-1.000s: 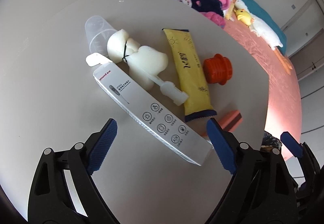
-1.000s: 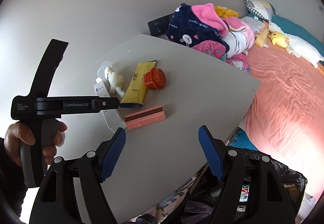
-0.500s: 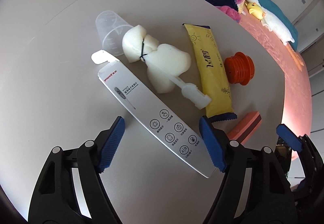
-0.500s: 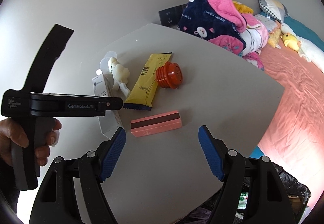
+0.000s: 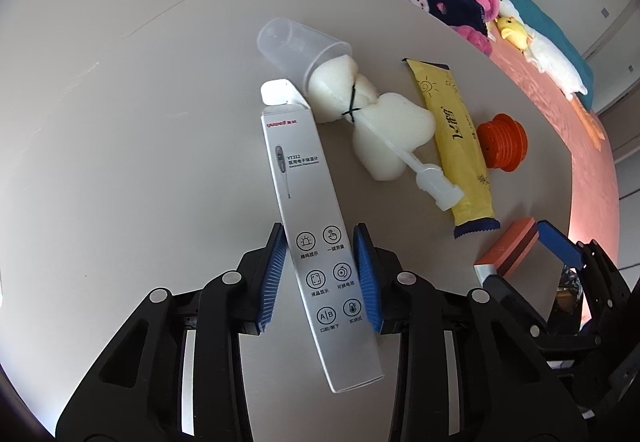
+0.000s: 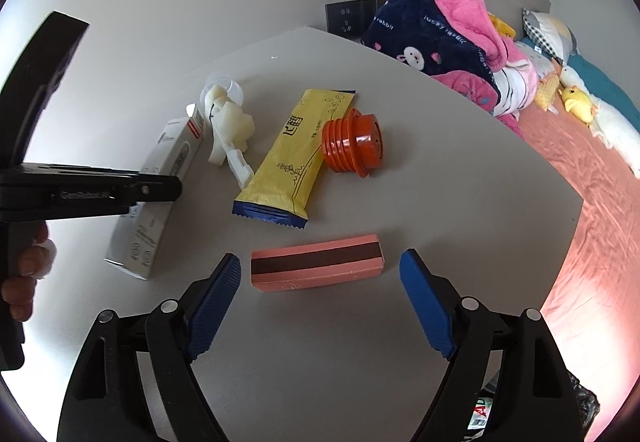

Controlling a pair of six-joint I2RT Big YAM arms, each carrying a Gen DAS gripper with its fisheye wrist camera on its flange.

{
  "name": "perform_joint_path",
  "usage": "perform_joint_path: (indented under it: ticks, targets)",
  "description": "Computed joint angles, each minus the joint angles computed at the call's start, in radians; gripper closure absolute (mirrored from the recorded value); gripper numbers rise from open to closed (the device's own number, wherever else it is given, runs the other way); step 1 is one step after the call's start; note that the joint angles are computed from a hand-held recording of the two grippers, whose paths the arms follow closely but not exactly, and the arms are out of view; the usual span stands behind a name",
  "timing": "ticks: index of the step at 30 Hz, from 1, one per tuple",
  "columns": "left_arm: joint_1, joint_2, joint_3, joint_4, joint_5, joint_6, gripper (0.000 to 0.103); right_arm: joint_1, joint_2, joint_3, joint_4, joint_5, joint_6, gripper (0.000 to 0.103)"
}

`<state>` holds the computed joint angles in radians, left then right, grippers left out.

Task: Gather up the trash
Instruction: 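Grasp the white thermometer box with the left tool while the right tool grasps the pink-and-brown block, then carry the white box and pink block over the trash bag and open both tools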

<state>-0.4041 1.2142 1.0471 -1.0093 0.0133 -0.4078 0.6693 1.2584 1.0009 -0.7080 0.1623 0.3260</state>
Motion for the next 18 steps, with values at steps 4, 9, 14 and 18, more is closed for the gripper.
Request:
perform_joint_path:
  ticks: [4, 9, 14, 18]
  targets:
    - [0.015, -0.019, -0.018, 0.011, 0.018, 0.006, 0.072, 0.015, 0.010, 0.000, -0.001, 0.055, -0.007, 0.030]
    - [0.020, -0.048, -0.046, 0.036, 0.034, 0.016, 0.076, 0.016, 0.007, 0.003, -0.018, 0.046, 0.003, 0.037]
    - [0.019, -0.073, -0.060, 0.044, 0.059, 0.015, 0.076, 0.014, -0.021, 0.001, -0.032, 0.018, 0.026, 0.037]
    - [0.005, -0.096, -0.058, 0.039, 0.049, 0.009, 0.076, 0.021, -0.052, 0.000, -0.044, 0.025, 0.050, 0.037]
